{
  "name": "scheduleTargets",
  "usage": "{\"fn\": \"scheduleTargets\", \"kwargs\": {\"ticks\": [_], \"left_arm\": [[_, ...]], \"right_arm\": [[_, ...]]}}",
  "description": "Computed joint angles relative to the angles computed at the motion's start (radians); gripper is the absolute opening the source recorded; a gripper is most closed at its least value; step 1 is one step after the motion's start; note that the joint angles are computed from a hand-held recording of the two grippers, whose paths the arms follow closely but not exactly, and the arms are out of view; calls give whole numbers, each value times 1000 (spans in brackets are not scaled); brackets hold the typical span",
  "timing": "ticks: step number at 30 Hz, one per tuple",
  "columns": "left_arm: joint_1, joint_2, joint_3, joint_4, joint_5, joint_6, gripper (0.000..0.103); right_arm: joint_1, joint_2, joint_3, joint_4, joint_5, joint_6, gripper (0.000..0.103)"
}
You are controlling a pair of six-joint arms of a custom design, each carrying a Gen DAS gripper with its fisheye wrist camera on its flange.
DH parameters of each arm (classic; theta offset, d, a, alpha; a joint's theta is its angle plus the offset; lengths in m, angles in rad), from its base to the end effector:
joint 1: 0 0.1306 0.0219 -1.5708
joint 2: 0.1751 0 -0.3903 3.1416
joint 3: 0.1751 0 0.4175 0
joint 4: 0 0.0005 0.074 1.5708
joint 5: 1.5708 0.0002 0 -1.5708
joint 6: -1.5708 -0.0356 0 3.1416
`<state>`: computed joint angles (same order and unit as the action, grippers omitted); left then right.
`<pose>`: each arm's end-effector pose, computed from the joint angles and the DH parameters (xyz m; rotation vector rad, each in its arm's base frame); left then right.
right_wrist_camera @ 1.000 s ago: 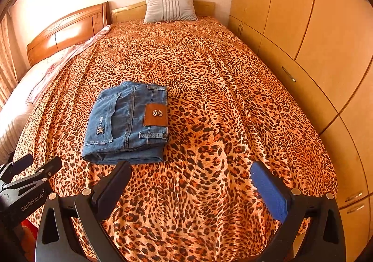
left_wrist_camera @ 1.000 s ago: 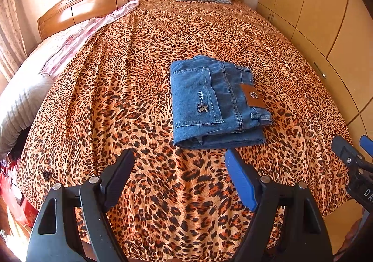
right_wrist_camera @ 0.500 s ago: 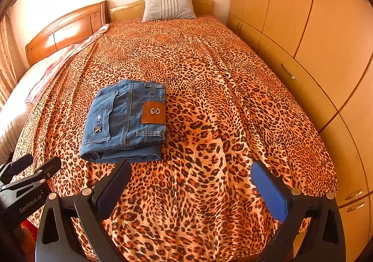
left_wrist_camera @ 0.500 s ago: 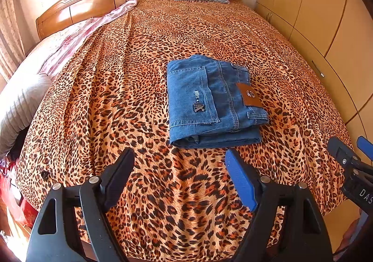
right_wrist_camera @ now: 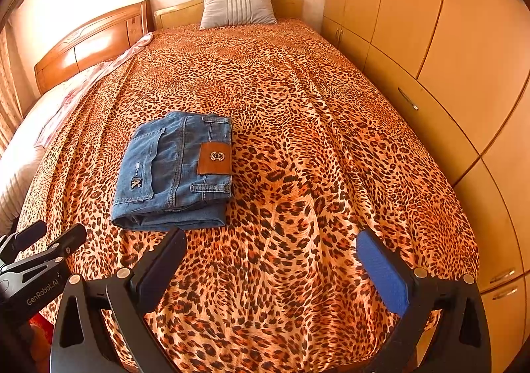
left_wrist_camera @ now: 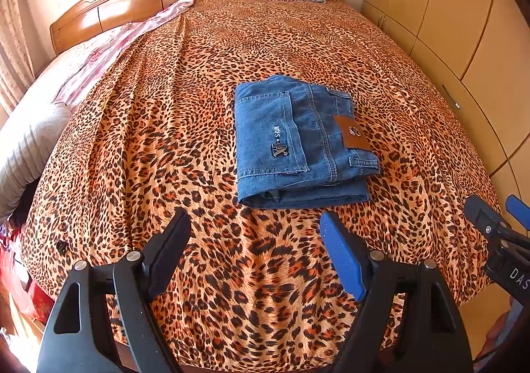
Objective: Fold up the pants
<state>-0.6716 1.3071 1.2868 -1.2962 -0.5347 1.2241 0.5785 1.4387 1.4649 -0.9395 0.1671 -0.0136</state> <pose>0.3483 -0.2543 0.4096 -0.7844 2.4382 0.1433 0.4410 0.2803 0.4450 -0.6196 2.3878 0.0479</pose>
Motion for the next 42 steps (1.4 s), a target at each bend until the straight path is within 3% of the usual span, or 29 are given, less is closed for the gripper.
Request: {"fn": "scheduleTargets", "kwargs": {"ticks": [39, 42], "left_arm": [[12, 0, -4, 24, 48, -19, 81], [7, -4, -8, 29, 20, -15, 81]], "right_arm": [[1, 7, 0, -29, 11, -14, 103], [3, 7, -1, -30, 14, -16, 103]]}}
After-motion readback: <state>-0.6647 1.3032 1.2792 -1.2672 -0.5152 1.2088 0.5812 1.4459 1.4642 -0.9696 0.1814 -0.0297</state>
